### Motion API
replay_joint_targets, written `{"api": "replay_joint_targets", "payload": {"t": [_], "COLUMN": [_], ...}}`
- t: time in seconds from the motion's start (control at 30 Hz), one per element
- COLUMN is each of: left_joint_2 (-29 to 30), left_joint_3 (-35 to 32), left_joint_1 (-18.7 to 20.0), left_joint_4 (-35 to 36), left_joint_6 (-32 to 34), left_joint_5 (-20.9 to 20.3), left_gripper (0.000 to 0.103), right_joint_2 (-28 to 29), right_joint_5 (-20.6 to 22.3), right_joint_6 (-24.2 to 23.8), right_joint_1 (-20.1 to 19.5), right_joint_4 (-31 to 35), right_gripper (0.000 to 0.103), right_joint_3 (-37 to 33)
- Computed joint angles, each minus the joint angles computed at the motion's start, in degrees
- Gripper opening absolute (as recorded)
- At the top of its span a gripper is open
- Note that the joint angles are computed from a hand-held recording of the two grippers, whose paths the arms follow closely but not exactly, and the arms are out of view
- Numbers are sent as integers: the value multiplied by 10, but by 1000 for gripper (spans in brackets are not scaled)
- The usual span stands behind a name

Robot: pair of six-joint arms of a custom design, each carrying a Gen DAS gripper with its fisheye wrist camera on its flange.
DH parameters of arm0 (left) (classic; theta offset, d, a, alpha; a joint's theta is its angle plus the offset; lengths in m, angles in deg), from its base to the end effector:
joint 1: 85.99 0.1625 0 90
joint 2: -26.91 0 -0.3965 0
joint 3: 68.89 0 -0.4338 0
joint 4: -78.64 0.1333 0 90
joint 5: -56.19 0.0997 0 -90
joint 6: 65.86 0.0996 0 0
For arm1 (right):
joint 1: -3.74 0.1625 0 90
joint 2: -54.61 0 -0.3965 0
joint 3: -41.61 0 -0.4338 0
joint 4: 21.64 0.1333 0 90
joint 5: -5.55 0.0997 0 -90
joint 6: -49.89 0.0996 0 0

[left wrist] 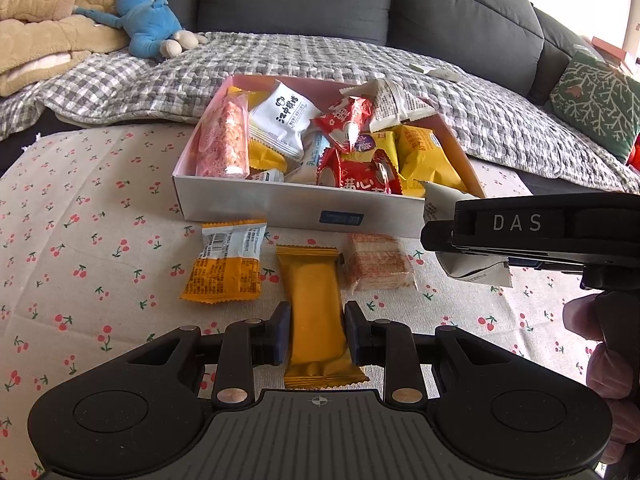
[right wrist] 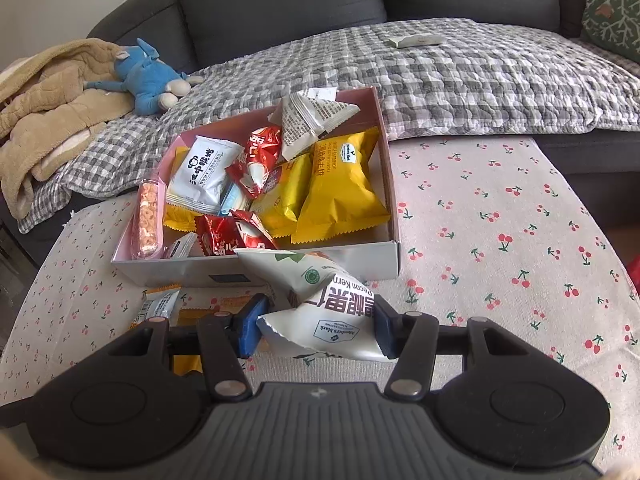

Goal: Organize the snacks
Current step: 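Carry the golden bar and white packet over the box and lower them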

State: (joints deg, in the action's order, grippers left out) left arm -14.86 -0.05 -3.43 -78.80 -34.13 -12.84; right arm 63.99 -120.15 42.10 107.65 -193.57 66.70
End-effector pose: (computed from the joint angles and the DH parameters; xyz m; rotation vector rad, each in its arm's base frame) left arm 0.0616 -0.8332 0.2229 0.6854 2.4394 -0.8102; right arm 0.2835 -0.8321 -0.1289 0.1162 -2.3813 1.0768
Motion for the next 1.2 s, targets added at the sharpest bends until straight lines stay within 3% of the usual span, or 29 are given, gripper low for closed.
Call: {"api": "replay_joint_targets", "payload": {"t": [0.7, 0.93, 1.2], "left_joint_2": [-8, 19, 86], "left_joint_3": [-27, -82, -193], "left_joint_1": [-4, -6, -11], "left_joint_4": [0, 9, 54], "left_joint_6": [8, 16, 25], "left_joint_5": [-19, -28, -31], "left_gripper": [26, 26, 26], "right_joint_2": [-62, -74, -75], "right_joint_5": [48, 58, 60], "right_joint_6": [49, 60, 62], "right_joint_1": [-1, -3, -3], "right_joint_4": [-52, -71, -76], "right_gripper": [51, 51, 51], "right_joint_3": [97, 113, 113]}}
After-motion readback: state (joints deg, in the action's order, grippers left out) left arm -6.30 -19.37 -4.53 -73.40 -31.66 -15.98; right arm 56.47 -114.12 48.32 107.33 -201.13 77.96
